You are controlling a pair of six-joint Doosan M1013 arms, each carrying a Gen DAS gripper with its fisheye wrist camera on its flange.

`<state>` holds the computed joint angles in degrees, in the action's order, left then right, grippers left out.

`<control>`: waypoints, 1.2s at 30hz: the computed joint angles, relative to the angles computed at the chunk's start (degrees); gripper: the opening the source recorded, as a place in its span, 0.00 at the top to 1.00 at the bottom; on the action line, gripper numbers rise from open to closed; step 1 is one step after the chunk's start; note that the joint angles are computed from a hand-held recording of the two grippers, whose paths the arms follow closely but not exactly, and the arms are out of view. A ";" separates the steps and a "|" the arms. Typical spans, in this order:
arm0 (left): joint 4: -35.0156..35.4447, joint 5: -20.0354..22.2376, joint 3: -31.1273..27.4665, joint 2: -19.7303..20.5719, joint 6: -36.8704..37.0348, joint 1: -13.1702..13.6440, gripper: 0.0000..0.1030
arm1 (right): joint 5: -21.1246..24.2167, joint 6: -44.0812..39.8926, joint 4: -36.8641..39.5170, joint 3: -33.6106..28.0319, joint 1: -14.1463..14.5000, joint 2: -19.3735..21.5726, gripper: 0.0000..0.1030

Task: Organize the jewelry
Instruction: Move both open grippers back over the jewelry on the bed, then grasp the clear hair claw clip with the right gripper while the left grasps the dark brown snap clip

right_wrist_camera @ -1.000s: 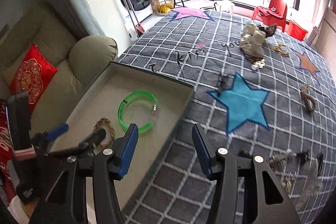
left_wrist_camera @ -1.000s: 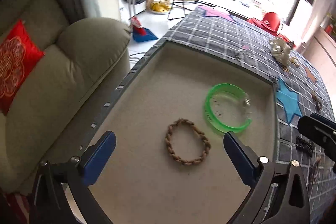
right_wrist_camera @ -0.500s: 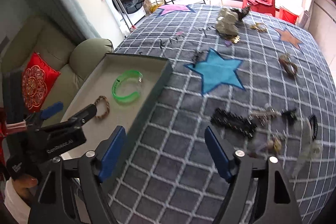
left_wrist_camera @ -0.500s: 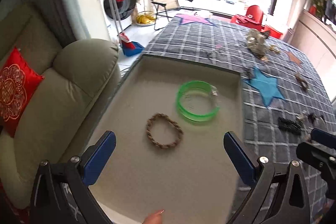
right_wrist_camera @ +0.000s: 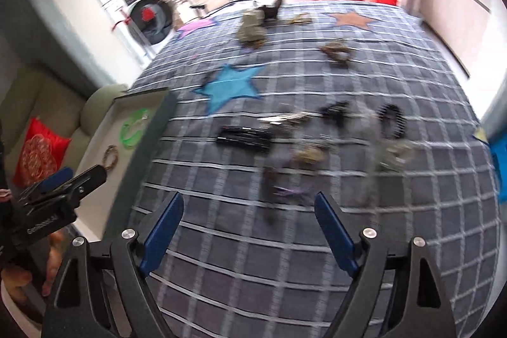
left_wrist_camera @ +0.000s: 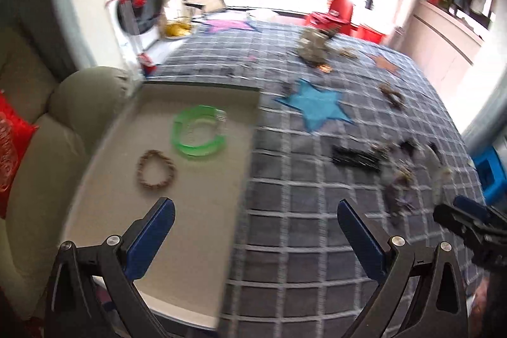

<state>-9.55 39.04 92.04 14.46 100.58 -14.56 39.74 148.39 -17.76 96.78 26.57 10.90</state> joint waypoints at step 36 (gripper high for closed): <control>-0.55 4.24 -1.86 5.40 3.48 -8.93 0.09 | 2.84 13.28 -3.84 4.55 -6.70 0.55 0.16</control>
<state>-10.11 43.28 90.18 19.86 104.06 -23.49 42.58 161.67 -21.59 101.32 19.87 11.45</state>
